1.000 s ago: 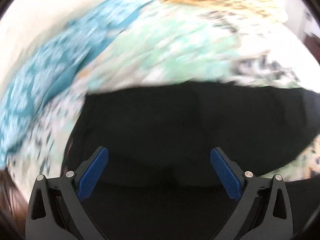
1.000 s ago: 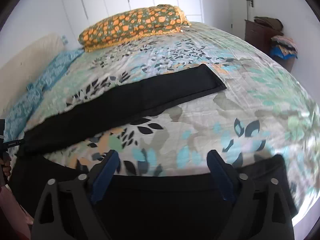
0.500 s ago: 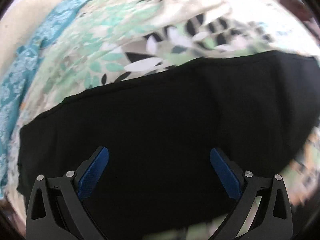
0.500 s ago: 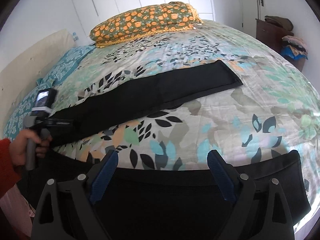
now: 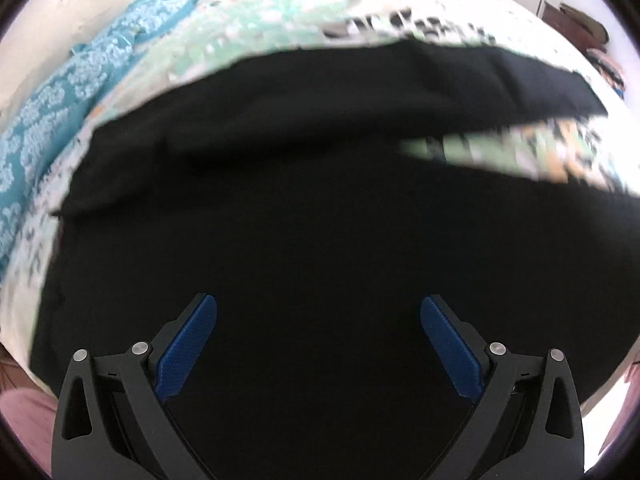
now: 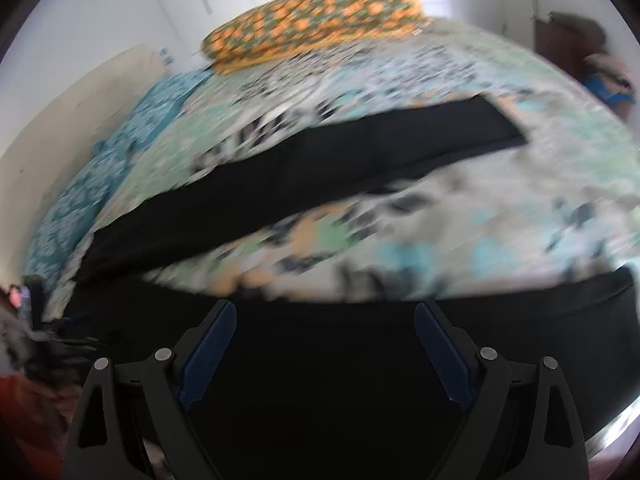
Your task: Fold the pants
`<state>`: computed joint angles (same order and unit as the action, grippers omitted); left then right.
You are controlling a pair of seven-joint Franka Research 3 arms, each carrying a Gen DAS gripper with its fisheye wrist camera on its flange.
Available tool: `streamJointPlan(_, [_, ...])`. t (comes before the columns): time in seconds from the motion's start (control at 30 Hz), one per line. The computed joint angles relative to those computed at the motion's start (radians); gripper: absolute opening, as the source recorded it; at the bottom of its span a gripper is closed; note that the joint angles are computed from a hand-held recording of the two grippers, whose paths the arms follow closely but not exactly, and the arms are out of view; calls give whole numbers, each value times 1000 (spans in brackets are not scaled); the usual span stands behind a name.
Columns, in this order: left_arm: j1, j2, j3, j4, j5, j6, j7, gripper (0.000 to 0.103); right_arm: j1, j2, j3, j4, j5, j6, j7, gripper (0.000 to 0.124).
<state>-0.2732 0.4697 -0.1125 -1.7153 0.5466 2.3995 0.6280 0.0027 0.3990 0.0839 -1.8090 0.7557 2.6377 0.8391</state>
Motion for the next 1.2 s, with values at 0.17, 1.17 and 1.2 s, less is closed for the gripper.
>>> streamJointPlan(0.17, [-4,-26,13,-79,44,98,-95,103,66,-31,13,-84,-59,-14,-22,91])
streamJointPlan(1.17, [17,9,-4,-7,-74,19,2,103,162,-19,-30,-186,-371,118,102,103])
streamJointPlan(1.2, [20,6,-5,-13,-73,31,5,103,181,-14,-50,-174,-402,105,143,103])
